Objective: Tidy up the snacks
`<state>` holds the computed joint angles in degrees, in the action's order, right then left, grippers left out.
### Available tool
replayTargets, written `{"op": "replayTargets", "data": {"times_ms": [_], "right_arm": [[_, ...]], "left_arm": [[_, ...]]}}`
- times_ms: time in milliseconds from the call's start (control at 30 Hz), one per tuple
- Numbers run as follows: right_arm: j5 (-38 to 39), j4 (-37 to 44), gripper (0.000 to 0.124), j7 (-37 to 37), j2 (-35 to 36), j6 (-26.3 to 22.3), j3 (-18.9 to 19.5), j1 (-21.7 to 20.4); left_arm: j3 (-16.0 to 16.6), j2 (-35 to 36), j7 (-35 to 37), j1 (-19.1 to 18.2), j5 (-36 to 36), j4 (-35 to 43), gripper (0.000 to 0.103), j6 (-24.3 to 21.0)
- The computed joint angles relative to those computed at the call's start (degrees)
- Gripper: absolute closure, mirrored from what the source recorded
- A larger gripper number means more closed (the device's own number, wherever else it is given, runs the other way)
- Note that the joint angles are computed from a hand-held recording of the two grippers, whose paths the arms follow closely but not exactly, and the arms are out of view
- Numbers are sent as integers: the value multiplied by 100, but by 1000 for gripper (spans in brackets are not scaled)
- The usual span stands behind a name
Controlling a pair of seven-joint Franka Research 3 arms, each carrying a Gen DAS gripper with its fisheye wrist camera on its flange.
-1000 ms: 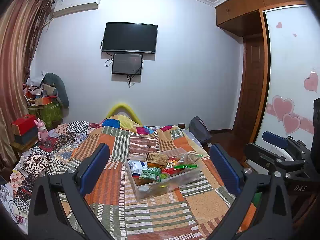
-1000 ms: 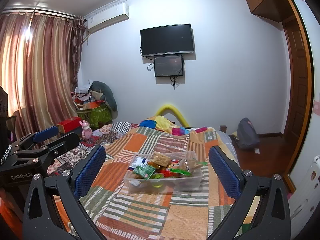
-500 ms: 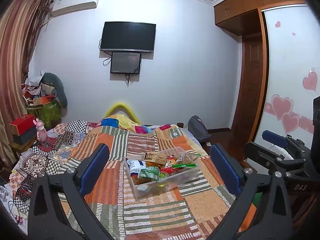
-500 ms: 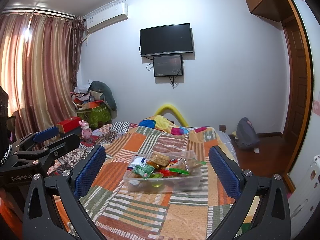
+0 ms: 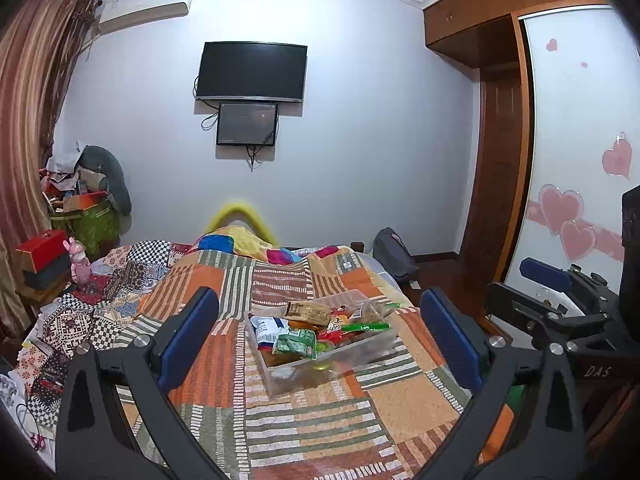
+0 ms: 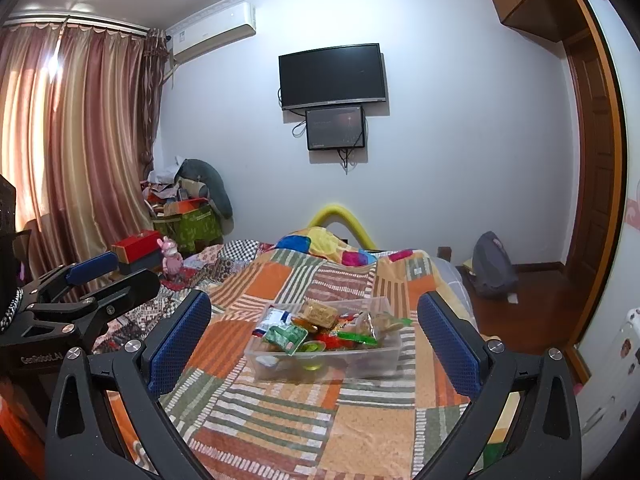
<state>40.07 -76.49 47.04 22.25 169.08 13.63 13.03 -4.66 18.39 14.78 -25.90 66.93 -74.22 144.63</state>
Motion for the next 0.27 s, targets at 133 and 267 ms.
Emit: {"op": "replayTargets", "data": {"times_ms": [133, 267], "right_arm": [[-69, -29, 21, 60, -11, -24, -42, 24], [-118, -29, 21, 124, -10, -58, -68, 29]], "left_arm": [[-10, 4, 31, 0, -29, 7, 1, 6], [-17, -2, 53, 9, -90, -12, 1, 11]]}}
